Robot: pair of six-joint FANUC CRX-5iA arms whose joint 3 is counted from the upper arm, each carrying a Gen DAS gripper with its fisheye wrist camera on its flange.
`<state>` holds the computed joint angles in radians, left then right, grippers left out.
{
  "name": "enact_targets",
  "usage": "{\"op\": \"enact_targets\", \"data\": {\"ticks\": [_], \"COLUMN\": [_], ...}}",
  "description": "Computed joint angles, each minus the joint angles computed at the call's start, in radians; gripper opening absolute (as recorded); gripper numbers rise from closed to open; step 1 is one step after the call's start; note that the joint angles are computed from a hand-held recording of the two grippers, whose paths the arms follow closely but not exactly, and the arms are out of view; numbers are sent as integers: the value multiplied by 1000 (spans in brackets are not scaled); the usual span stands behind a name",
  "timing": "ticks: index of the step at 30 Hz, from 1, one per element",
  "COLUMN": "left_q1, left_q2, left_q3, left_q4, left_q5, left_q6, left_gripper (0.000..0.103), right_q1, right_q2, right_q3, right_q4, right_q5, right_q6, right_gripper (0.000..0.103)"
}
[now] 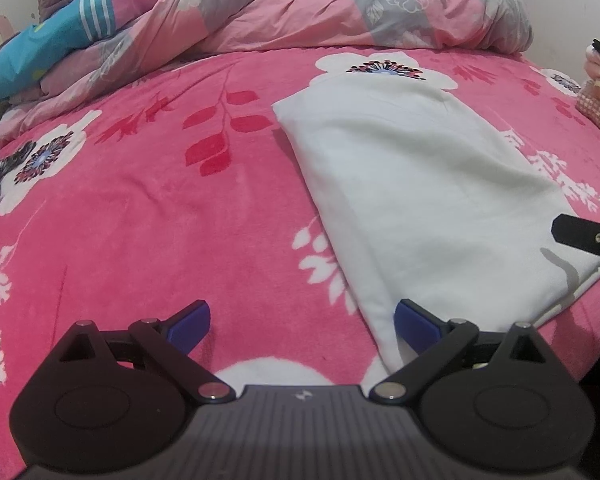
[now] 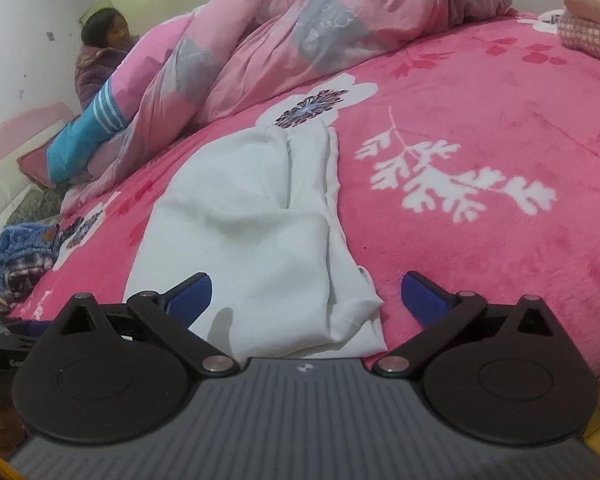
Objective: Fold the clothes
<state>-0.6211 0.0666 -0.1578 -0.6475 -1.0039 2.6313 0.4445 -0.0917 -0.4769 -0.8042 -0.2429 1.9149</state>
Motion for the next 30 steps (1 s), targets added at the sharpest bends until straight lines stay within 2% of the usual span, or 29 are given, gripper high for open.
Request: {"op": "enact_targets", "data": {"ticks": [8, 14, 30], "left_q1": [-3, -5, -8], "left_q2": [3, 2, 6], "left_q3": [5, 3, 7], "left_q4": [-2, -5, -10], "left_q5": [-7, -9, -17], "left_q6": [1, 9, 10], "left_gripper": [100, 100, 100], "right_q1": [-83, -40, -76], "right_q2": [12, 12, 17], "right_q3": [34, 26, 43], "right_q4": [-180, -58, -118], "right_q5": [-72, -47, -88], "right_q6": [139, 19, 60], "right_gripper": [102, 102, 102]}}
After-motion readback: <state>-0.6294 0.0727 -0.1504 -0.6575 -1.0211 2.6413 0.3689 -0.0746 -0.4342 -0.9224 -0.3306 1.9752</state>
